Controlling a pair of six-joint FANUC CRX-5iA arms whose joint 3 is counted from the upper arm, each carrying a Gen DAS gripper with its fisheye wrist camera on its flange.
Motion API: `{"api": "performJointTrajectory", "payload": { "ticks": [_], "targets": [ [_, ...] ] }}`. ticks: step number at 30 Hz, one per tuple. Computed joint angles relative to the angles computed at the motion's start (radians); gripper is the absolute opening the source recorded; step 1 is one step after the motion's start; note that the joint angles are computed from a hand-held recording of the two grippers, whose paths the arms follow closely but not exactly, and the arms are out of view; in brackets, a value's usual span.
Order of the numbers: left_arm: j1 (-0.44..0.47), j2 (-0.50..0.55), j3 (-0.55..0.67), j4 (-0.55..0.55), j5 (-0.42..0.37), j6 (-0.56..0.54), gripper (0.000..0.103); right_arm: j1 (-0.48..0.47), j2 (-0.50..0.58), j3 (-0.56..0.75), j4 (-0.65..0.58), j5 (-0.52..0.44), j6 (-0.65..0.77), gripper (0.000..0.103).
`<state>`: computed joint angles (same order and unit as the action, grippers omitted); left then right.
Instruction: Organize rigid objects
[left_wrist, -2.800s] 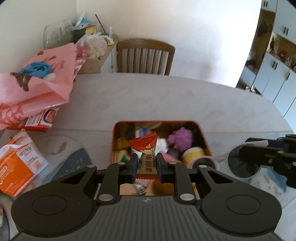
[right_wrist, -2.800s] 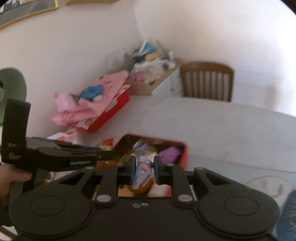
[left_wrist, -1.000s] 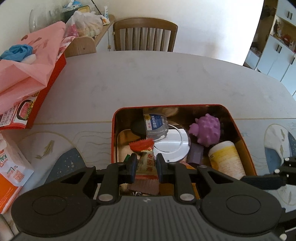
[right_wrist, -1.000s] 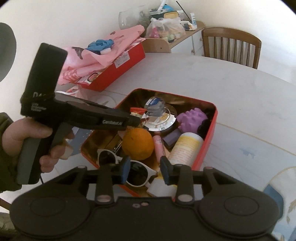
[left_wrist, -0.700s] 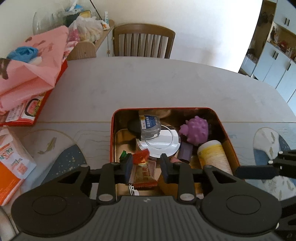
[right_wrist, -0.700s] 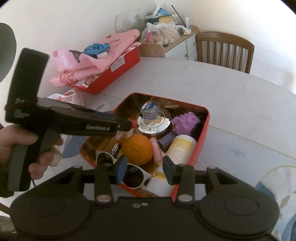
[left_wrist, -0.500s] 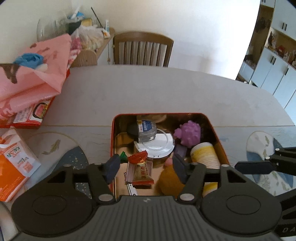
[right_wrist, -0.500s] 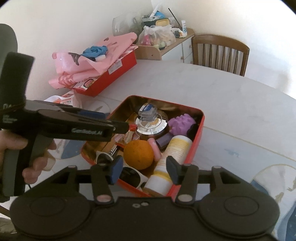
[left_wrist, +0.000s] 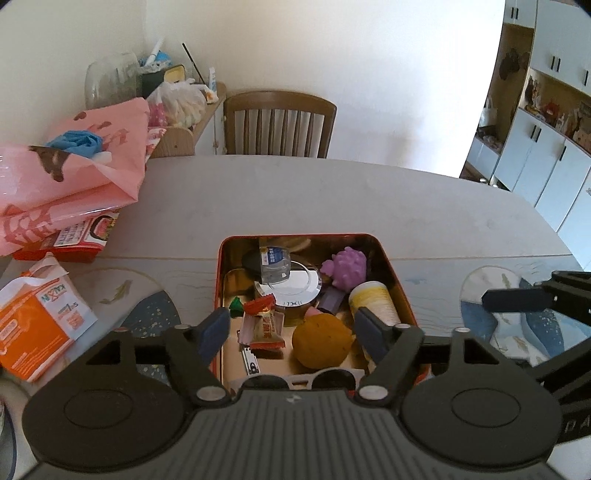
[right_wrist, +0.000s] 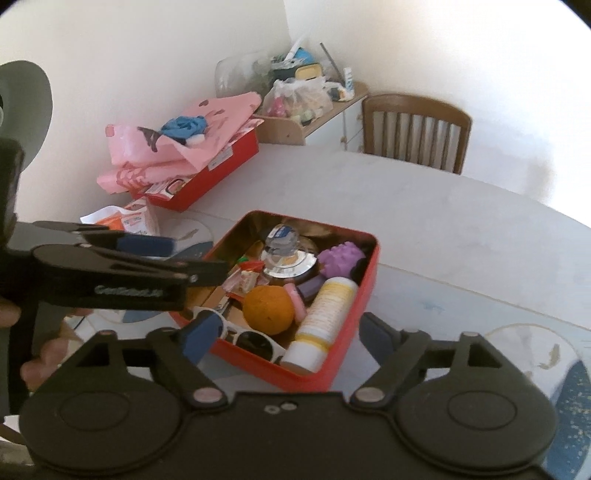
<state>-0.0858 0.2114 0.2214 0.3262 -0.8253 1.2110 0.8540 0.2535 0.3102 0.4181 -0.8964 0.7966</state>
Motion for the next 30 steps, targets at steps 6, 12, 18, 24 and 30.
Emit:
{"api": "performJointTrajectory", "payload": {
  "ticks": [6, 12, 18, 24, 30],
  "targets": [
    [-0.001, -0.054, -0.058, 0.008, 0.023, -0.003, 0.081, 0.022, -0.046, -0.083, 0.116, 0.013, -0.109, 0.101],
    [-0.005, -0.103, -0.111, 0.016, 0.048, -0.015, 0.084, 0.050, -0.065, -0.136, 0.245, -0.009, -0.216, 0.103],
    [-0.004, -0.140, -0.153, 0.042, 0.069, -0.011, 0.088, 0.075, -0.070, -0.166, 0.340, -0.057, -0.309, 0.103],
    [-0.002, -0.160, -0.174, 0.041, 0.075, 0.013, 0.095, 0.084, -0.082, -0.192, 0.383, -0.099, -0.403, 0.103],
    [-0.014, -0.169, -0.170, -0.002, 0.074, 0.063, 0.098, 0.095, -0.088, -0.207, 0.404, -0.125, -0.432, 0.103]
  ]
}}
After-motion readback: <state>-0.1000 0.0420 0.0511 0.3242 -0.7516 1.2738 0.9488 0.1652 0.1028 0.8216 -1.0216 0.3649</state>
